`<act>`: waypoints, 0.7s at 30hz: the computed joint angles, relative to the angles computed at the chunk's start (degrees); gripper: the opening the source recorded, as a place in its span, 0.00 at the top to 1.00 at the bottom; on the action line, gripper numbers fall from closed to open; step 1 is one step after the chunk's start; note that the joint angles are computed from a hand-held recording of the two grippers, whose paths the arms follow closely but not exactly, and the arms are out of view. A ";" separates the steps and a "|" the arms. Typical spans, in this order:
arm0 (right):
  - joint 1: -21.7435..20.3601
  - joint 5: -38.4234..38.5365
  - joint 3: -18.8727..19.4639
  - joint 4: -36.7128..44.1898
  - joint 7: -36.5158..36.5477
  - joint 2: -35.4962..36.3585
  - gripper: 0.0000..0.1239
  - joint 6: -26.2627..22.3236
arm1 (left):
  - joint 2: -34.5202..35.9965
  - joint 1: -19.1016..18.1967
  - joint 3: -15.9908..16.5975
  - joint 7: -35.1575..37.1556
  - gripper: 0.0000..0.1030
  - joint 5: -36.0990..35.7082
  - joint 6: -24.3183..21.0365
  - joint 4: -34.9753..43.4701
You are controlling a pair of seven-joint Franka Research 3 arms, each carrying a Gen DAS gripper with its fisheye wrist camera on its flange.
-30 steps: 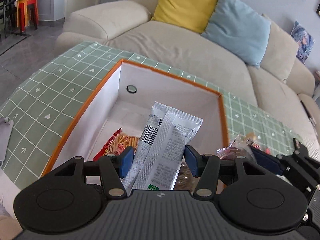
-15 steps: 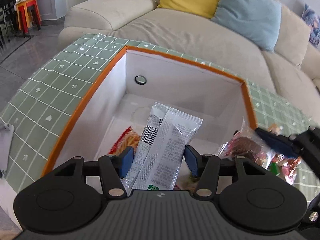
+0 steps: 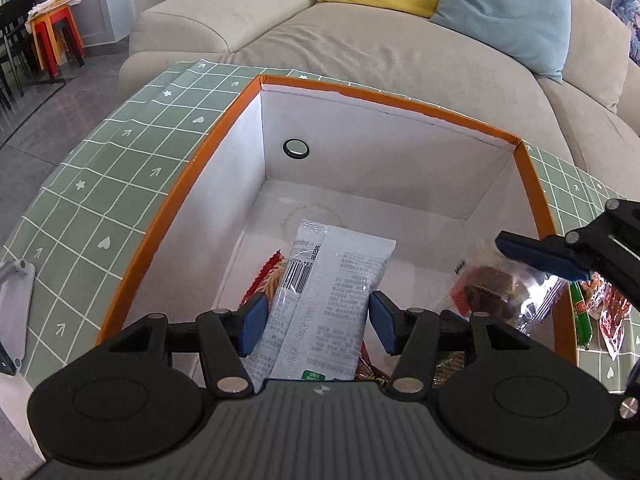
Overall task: Organize snacks
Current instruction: 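Open both tools to drop the bar and bag into the box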
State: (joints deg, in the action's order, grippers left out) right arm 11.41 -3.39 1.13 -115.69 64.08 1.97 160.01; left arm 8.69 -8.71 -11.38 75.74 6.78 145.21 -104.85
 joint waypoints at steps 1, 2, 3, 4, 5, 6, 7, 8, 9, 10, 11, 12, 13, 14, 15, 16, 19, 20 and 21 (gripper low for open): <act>0.00 -0.14 -0.02 0.54 -0.07 0.35 0.67 -0.55 | 0.02 0.05 -0.03 0.27 0.37 -0.12 0.10 -0.06; 0.02 -0.01 -0.02 0.75 -0.10 0.45 0.67 -1.21 | 0.06 0.09 -0.08 0.60 0.37 -0.20 0.29 -0.08; 0.00 -0.04 -0.07 0.88 -0.05 0.57 0.67 -1.46 | 0.23 0.06 -0.11 0.79 0.37 -0.17 0.48 0.05; 0.04 -0.35 -0.11 0.81 0.21 0.64 0.67 -1.41 | 0.18 0.06 -0.16 1.06 0.37 -0.17 0.76 -0.10; 0.04 -0.64 -0.18 0.88 0.35 0.75 0.67 -1.47 | 0.16 0.06 -0.23 1.39 0.37 -0.29 0.96 -0.19; 0.02 -0.73 -0.22 0.79 0.34 0.70 0.67 -1.48 | 0.15 0.09 -0.33 1.81 0.37 -0.62 1.08 -0.24; -0.01 -0.68 -0.24 0.72 0.25 0.60 0.67 -1.62 | 0.05 0.17 -0.39 2.19 0.36 -1.04 1.39 -0.45; 0.00 -0.63 -0.22 1.34 0.20 1.00 0.66 -1.93 | -0.08 0.24 -0.43 2.50 0.33 -1.43 1.90 -0.72; 0.01 -0.65 -0.24 1.50 0.19 1.12 0.65 -1.93 | -0.25 0.37 -0.53 3.05 0.32 -2.13 2.48 -1.03; 0.03 -0.72 -0.27 1.44 0.22 1.05 0.62 -1.81 | -0.35 0.52 -0.64 3.68 0.31 -2.97 3.00 -1.25; 0.08 -1.11 -0.31 1.37 0.58 0.99 0.59 -1.51 | -0.52 0.66 -0.78 4.33 0.27 -3.91 3.63 -1.55; 0.07 -1.25 -0.35 1.23 0.73 0.84 0.58 -1.32 | -0.74 0.73 -0.87 4.80 0.22 -4.63 4.34 -1.93; 0.10 -1.60 -0.38 1.06 1.22 0.73 0.57 -1.05 | -0.92 0.69 -0.88 5.00 0.21 -4.93 4.92 -2.24; 0.08 -1.94 -0.44 0.85 1.74 0.49 0.55 -0.76 | -1.14 0.63 -0.87 5.14 0.19 -5.05 5.61 -2.59; 0.03 -2.36 -0.50 0.53 2.31 0.23 0.54 -0.36 | -1.38 0.54 -0.80 5.04 0.18 -4.92 6.21 -2.90; -0.01 -3.02 -0.55 0.15 3.11 -0.07 0.51 0.04 | -1.55 0.47 -0.73 4.88 0.17 -4.84 6.72 -3.12; -0.31 -5.03 -0.61 -1.30 6.02 -1.35 0.47 1.60 | -2.18 0.48 -0.64 4.42 0.16 -5.49 8.28 -3.78; -0.48 -5.78 -0.58 -1.79 7.09 -1.81 0.46 2.15 | -2.42 0.52 -0.62 4.21 0.16 -5.91 8.62 -3.96; -0.70 -6.99 -0.54 -2.30 8.60 -2.29 0.46 2.75 | -2.63 0.56 -0.60 4.05 0.16 -6.31 8.88 -4.08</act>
State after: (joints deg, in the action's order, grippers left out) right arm 10.72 -10.38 0.59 -117.99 72.68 -0.32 162.76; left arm 6.06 -8.14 -11.98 79.80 0.47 154.09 -108.93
